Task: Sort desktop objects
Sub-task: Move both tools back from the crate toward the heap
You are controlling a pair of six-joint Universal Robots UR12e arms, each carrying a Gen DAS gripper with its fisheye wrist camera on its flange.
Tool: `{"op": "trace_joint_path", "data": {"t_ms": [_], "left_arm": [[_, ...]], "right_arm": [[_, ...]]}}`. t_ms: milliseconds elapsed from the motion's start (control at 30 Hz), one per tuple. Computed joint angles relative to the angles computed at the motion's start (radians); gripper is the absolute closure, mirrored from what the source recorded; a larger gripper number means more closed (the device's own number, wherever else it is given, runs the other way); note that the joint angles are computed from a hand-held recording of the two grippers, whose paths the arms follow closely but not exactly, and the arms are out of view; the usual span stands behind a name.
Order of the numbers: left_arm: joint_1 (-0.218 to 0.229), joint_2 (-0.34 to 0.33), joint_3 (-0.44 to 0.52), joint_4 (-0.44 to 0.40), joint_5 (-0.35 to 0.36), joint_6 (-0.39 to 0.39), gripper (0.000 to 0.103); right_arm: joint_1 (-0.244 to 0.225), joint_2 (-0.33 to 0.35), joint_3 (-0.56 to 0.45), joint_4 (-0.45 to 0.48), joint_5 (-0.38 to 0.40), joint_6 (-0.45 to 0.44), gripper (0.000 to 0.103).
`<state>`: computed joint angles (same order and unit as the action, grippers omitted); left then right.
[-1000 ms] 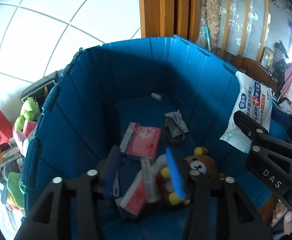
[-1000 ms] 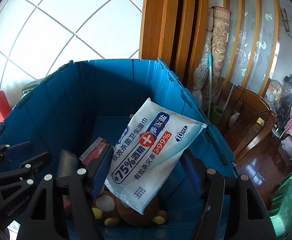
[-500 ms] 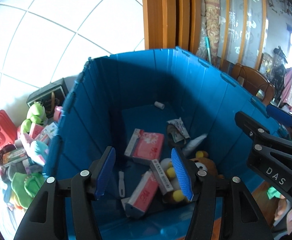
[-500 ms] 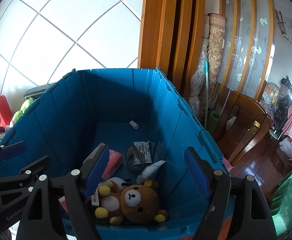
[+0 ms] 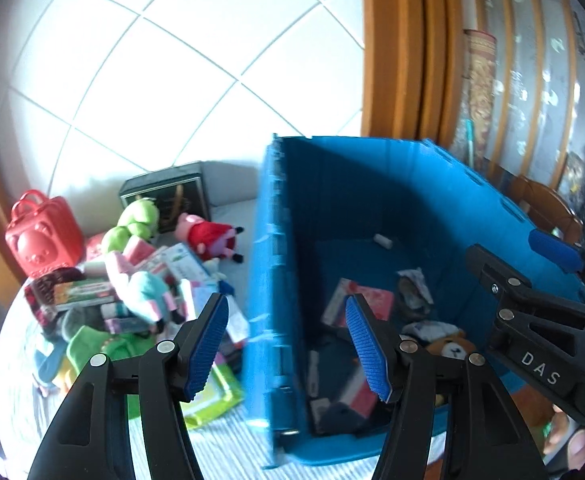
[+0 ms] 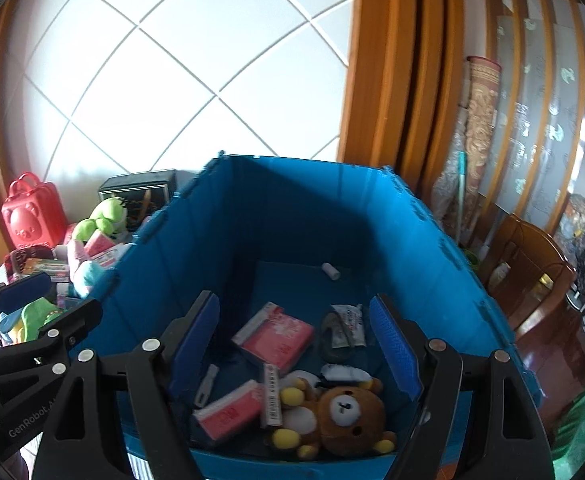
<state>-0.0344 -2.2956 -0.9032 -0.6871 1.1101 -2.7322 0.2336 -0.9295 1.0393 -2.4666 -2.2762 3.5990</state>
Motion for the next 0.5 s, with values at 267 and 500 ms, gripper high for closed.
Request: {"op": "trace_joint_path", "data": {"t_ms": [267, 500], "left_arm": [[0.054, -0.038, 0.058, 0.021, 0.045, -0.076, 0.042], [0.104, -0.095, 0.147, -0.007, 0.078, -0.115, 0.042]], "right_arm": [[0.030, 0.129, -0.213, 0.020, 0.057, -0.118, 0.026], [0.060, 0.289, -0.490, 0.099, 0.120, -0.194, 0.026]]}}
